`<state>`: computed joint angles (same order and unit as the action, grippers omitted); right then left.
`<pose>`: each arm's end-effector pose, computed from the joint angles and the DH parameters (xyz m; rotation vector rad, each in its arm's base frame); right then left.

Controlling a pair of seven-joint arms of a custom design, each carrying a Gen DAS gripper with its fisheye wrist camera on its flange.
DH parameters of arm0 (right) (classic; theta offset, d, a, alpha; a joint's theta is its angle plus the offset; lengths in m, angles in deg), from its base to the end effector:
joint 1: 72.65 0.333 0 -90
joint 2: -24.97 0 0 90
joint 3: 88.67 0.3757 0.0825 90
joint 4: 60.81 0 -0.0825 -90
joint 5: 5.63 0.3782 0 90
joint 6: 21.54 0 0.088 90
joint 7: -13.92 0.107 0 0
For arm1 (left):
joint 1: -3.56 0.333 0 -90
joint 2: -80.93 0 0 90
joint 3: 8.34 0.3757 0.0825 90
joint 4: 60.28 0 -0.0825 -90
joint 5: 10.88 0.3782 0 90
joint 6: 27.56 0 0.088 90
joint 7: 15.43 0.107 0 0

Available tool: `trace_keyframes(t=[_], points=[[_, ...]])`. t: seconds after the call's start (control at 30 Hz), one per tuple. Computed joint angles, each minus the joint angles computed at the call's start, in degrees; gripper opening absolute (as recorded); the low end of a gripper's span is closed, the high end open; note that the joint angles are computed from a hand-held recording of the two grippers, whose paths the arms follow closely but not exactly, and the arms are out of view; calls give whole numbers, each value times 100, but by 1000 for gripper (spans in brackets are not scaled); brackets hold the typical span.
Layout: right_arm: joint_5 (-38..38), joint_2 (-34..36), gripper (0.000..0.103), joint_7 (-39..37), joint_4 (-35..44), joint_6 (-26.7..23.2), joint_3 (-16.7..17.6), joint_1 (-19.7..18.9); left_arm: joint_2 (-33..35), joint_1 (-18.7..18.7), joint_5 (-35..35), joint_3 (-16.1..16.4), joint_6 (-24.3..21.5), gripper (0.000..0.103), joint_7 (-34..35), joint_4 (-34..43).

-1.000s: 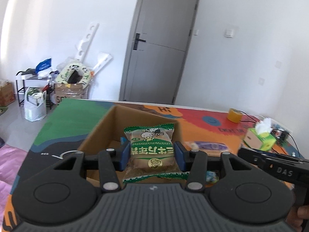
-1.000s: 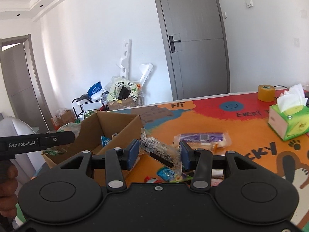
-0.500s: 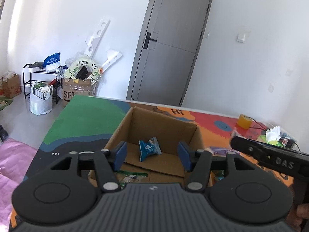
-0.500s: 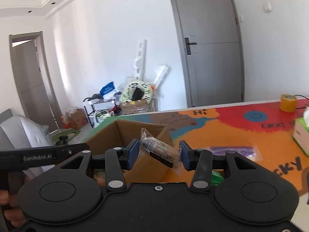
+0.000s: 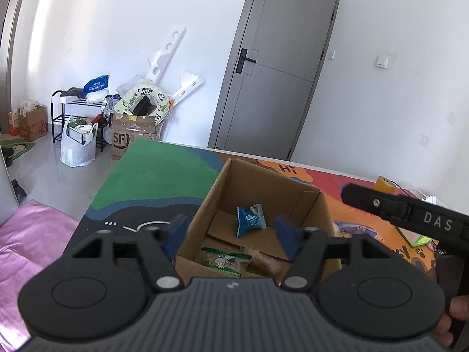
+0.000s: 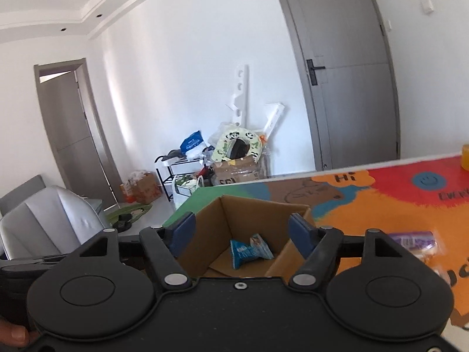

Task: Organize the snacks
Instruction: 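Carry both snacks over the cardboard box and release them inside, then move both tools back toward the remaining snacks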

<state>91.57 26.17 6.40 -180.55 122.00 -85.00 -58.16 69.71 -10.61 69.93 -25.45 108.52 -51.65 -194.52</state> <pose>0.5490 0.1723 0.5113 -1.7497 0.8177 -0.1815 0.4174 -0.2492 0.5002 -1.9304 0.9711 -0.8806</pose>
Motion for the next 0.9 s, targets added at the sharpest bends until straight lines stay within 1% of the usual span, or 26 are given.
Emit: trace_keyframes(t=[0.07,0.17,0.37,0.67,0.9], points=[[-97,1,71,183,-8,52,-24,-21,63,-14,94,-40,-69,80,-23,61],[-131,-18,73,289,-61,180,-64,-70,139,-55,98,-31,3,81,-14,138],[-309,-99,76,457,-247,228,-177,-229,345,-152,172,-45,54,84,31,335],[-521,-208,76,726,-429,217,-340,-483,686,-368,247,-62,16,84,126,697],[-547,-280,78,660,-524,191,-456,-666,888,-516,314,-44,10,84,109,915]])
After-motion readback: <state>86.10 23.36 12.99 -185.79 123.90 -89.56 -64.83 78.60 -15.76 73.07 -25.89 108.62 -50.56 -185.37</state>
